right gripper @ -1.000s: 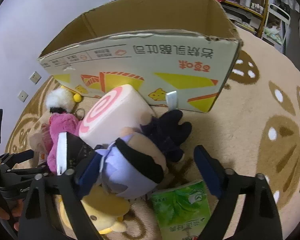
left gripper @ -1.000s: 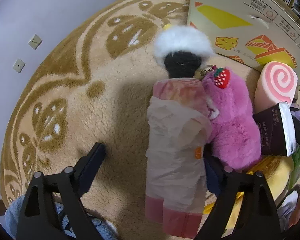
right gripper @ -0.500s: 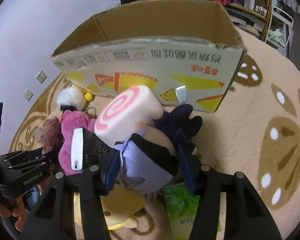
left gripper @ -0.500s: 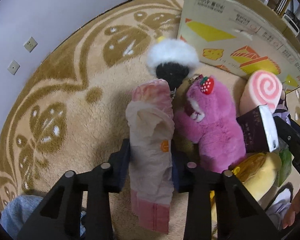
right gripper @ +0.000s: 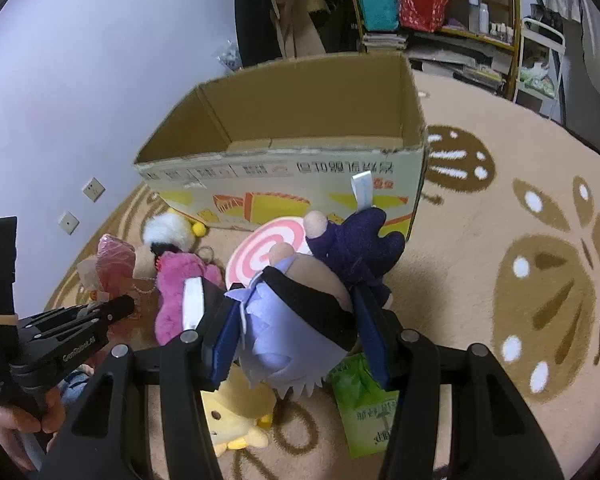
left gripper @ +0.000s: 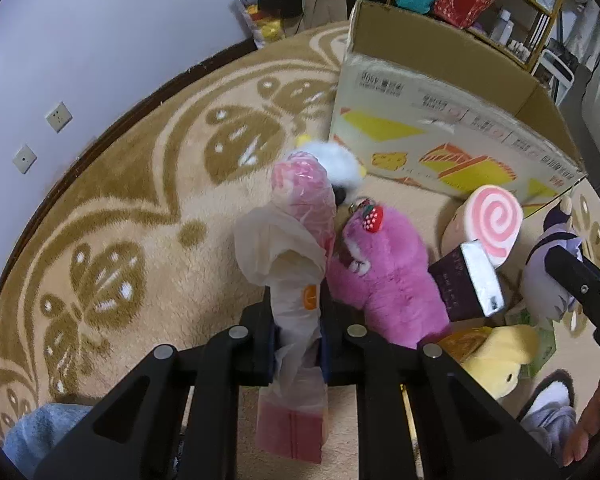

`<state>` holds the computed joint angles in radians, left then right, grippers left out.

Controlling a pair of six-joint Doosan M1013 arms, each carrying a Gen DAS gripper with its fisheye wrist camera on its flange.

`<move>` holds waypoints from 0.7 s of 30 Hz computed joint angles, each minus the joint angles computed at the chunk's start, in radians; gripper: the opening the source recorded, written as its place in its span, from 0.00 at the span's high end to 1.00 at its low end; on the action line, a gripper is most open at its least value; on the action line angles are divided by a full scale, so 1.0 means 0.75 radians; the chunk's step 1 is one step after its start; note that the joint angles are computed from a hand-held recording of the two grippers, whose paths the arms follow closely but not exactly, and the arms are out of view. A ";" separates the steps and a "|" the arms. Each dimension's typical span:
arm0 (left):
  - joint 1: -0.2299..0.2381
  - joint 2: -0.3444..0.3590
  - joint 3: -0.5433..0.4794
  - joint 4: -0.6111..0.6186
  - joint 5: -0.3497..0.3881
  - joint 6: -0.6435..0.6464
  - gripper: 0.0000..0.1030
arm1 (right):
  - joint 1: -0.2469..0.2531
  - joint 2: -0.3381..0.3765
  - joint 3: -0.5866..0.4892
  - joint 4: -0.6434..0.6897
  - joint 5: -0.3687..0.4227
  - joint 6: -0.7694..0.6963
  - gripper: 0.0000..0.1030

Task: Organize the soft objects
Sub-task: 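Carry the pink doll and purple plush over the box with both tools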

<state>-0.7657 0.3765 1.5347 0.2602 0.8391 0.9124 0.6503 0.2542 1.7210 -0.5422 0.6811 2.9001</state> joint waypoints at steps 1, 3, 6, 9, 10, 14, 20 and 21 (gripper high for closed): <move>-0.003 -0.009 0.006 0.016 -0.012 -0.014 0.86 | 0.004 -0.008 0.004 -0.021 -0.002 0.025 0.45; -0.007 -0.025 0.017 0.040 -0.036 -0.035 0.86 | 0.008 -0.030 0.020 -0.056 -0.019 0.072 0.45; -0.023 -0.055 0.036 0.127 -0.074 -0.090 0.86 | 0.017 -0.060 0.042 -0.122 -0.052 0.157 0.45; -0.054 -0.088 0.048 0.263 -0.099 -0.144 0.86 | 0.031 -0.077 0.047 -0.202 -0.048 0.235 0.45; -0.066 -0.095 0.050 0.317 -0.104 -0.163 0.86 | 0.032 -0.083 0.052 -0.221 -0.054 0.253 0.45; -0.105 -0.125 0.060 0.507 -0.152 -0.238 0.86 | 0.046 -0.116 0.073 -0.378 -0.099 0.386 0.45; -0.103 -0.145 0.045 0.540 -0.229 -0.242 0.86 | 0.046 -0.134 0.077 -0.555 -0.128 0.528 0.45; -0.103 -0.144 0.041 0.537 -0.230 -0.242 0.86 | 0.044 -0.136 0.079 -0.568 -0.135 0.543 0.45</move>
<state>-0.8427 0.2684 1.5652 0.6631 0.6665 0.7306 0.6831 0.1520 1.7802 -0.9685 0.5795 3.3073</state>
